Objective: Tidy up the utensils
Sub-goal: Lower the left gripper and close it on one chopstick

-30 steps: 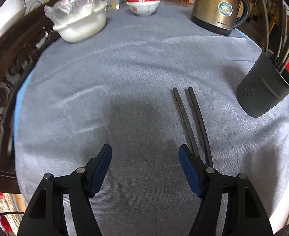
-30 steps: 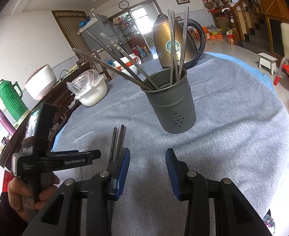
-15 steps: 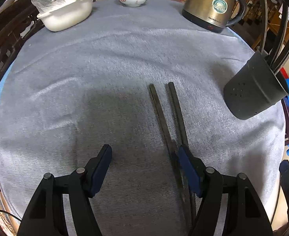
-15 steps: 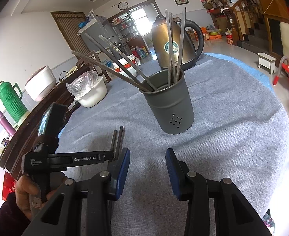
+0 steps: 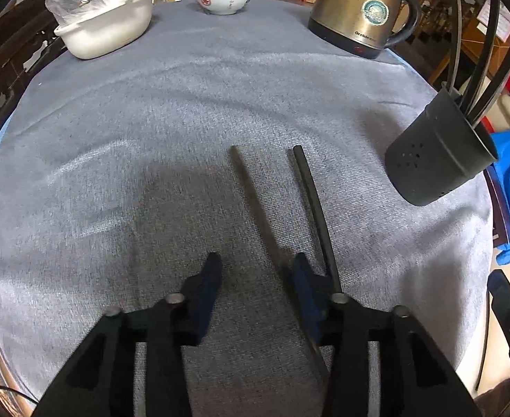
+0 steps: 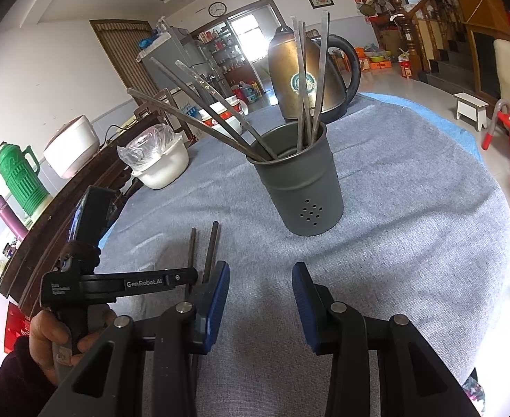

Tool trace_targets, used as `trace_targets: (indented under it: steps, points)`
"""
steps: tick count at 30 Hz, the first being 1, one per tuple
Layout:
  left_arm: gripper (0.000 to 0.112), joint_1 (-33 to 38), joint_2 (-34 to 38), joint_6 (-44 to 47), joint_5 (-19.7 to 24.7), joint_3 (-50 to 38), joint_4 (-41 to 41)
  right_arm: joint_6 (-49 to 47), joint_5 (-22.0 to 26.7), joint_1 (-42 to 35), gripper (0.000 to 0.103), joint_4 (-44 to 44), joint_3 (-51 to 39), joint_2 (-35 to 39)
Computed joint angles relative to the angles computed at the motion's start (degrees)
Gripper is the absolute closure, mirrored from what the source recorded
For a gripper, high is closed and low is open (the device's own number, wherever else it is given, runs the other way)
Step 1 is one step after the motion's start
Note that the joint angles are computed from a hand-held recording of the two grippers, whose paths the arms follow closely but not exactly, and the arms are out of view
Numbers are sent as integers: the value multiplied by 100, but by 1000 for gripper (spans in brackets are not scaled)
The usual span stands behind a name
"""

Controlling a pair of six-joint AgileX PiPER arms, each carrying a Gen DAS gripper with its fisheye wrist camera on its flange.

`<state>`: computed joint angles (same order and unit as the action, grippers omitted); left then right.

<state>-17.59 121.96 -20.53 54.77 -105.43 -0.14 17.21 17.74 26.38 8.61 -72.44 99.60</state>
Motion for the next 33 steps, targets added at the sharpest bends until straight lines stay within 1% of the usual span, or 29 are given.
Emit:
trace_targets:
  steps: [1, 3, 7, 9, 16, 20, 24, 25, 26, 27, 28, 30, 33]
  points:
    - [83, 53, -25, 150, -45, 44, -138, 4, 8, 2, 62, -8, -7, 3]
    - [94, 198, -49, 558, -100, 97, -550, 6, 17, 5, 62, -9, -18, 8]
    - [101, 428, -93, 1233, -158, 224, -1114, 40, 10, 16, 62, -58, -13, 7]
    - [102, 514, -116, 1442, -150, 273, -1242, 46, 5, 16, 62, -72, -12, 6]
    - [102, 767, -399, 1593, -275, 626, -1194, 36, 9, 36, 62, -72, 16, -29]
    - [102, 897, -680, 1645, -440, 1038, -1216, -56, 37, 42, 62, -7, 34, -71]
    - [102, 1048, -831, 1741, -414, 1209, -1329, -108, 77, 72, 62, 20, 54, -121]
    - [101, 1075, -844, 1732, -393, 1203, -1322, -119, 93, 78, 60, 37, 56, -123]
    - [100, 1050, -852, 1659, -373, 1179, -1279, -139, 103, 73, 56, 62, 54, -119]
    - [97, 1034, -766, 1599, -297, 1009, -1252, -136, 109, 78, 56, 74, 54, -114]
    - [90, 1038, -703, 1563, -217, 865, -1245, -151, 133, 83, 56, 95, 40, -100]
    - [81, 980, -530, 1414, -67, 519, -1130, -24, 149, 125, 56, -50, 4, -72]
    - [80, 937, -140, 1239, 255, -158, -1008, 123, 184, 193, 56, -245, -66, -25]
